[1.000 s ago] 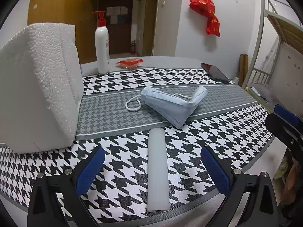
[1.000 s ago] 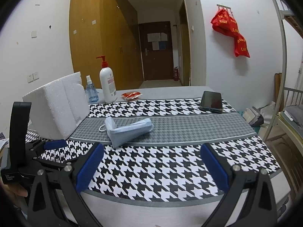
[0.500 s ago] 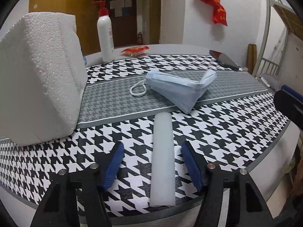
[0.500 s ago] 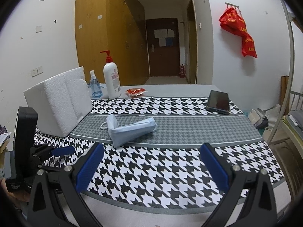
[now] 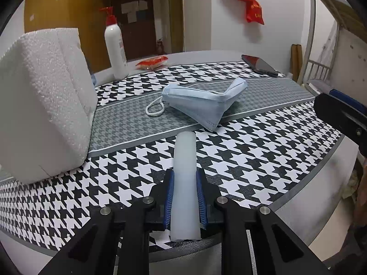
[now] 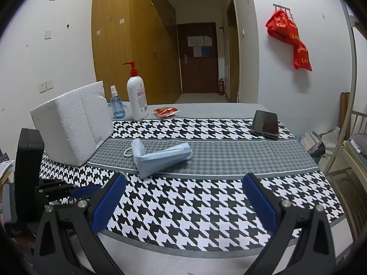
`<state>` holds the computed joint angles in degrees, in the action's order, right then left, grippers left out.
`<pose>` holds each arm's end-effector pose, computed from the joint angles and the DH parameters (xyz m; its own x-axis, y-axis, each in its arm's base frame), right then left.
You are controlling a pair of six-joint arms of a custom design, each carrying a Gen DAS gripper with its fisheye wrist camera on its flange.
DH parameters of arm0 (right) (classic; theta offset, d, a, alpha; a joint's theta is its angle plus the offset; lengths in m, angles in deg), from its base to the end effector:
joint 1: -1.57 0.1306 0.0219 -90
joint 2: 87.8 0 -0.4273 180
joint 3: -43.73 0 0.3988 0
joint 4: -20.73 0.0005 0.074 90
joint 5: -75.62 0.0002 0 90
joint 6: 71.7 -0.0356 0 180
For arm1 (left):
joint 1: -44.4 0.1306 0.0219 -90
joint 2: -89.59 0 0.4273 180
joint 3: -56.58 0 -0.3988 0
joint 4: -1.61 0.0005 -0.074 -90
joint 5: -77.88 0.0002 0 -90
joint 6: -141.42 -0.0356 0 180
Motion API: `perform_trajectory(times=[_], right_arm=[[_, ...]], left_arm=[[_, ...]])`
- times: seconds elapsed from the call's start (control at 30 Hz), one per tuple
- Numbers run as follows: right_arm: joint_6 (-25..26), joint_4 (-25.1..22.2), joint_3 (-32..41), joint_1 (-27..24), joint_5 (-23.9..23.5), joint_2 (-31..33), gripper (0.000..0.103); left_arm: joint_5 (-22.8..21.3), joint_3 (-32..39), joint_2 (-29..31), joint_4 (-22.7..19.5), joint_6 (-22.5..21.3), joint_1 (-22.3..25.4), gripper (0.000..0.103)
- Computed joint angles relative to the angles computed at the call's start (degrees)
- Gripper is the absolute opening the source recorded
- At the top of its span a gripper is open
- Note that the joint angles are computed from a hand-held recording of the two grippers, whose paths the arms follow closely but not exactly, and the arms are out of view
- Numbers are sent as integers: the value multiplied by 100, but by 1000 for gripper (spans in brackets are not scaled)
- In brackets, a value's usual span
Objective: Organize soft objects
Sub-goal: 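Grasp the white foam roll with the left gripper, then grasp the blue face mask with the right gripper while the left holds the foam roll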
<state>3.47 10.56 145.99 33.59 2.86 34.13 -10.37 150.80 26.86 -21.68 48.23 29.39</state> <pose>0.6138 0.3708 0.3051 -0.4816 -0.0129 -0.8763 -0.1708 0.9821 0.0795 0.6372 -0.1725 0.2748 -0.6821 0.2405 -0.6905 0.3177 0.9481 0.0164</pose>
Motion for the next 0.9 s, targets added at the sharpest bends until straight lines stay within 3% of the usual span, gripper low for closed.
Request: perform_trajectory(times=[0.53, 0.8, 0.9], right_arm=[[87, -224, 502, 63, -100, 233, 103], [-144, -963, 1382, 123, -340, 749, 103], [-238, -1411, 1836, 167, -204, 1007, 103]], left_arm=[[377, -293, -323, 426, -21, 307, 18], [257, -511, -472, 646, 108, 482, 18], [269, -571, -512, 684, 111, 543, 18]])
